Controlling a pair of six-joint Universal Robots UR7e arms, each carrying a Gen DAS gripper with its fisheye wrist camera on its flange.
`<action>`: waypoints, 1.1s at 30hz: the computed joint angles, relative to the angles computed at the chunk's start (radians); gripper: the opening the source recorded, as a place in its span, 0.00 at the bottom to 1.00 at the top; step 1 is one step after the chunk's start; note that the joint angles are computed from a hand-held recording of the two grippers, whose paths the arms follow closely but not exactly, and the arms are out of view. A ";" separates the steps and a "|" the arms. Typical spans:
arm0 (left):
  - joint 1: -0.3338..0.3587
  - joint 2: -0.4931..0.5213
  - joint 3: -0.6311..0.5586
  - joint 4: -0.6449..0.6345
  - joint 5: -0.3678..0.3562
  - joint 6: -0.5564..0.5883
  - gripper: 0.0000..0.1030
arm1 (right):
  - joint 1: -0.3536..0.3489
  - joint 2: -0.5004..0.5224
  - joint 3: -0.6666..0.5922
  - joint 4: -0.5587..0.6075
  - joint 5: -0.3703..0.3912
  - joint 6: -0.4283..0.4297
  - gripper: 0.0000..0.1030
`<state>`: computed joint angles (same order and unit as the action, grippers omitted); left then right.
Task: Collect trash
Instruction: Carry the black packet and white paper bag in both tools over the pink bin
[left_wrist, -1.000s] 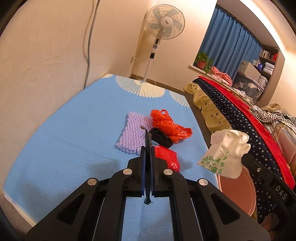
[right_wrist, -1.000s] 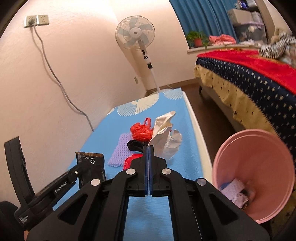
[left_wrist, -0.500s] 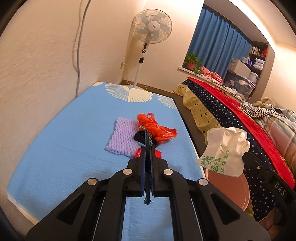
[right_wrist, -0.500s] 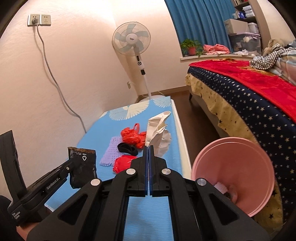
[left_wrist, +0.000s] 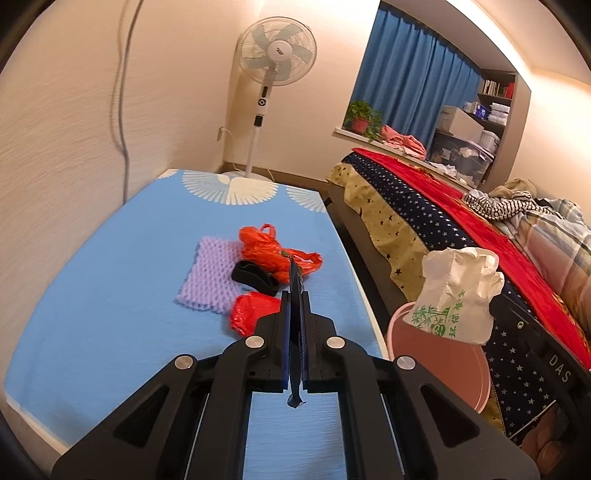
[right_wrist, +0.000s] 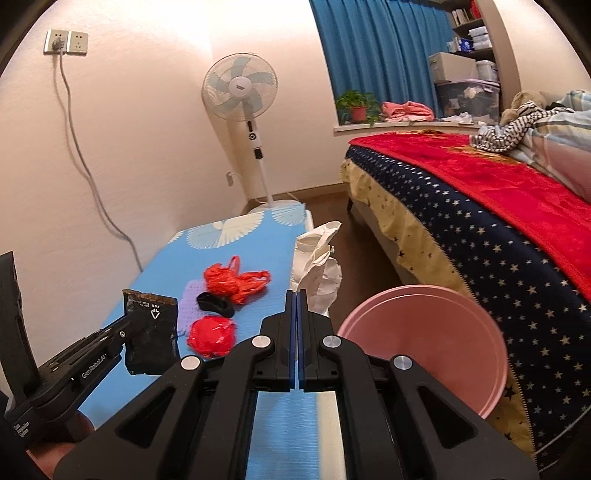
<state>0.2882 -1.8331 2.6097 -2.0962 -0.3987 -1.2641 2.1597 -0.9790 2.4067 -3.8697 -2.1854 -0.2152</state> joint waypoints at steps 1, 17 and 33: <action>0.001 0.010 0.001 -0.019 -0.001 0.011 0.04 | -0.002 -0.002 0.001 -0.003 -0.005 -0.004 0.01; 0.027 0.183 0.011 -0.361 -0.022 0.212 0.04 | -0.031 -0.025 0.016 -0.042 -0.059 -0.038 0.01; 0.064 0.361 0.001 -0.686 -0.054 0.403 0.04 | -0.063 -0.022 0.023 -0.082 -0.107 -0.043 0.00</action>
<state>0.3518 -1.4718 2.6103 -2.7818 -0.4531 -0.8610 2.0971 -1.0013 2.4300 -3.9521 -2.2928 -0.2583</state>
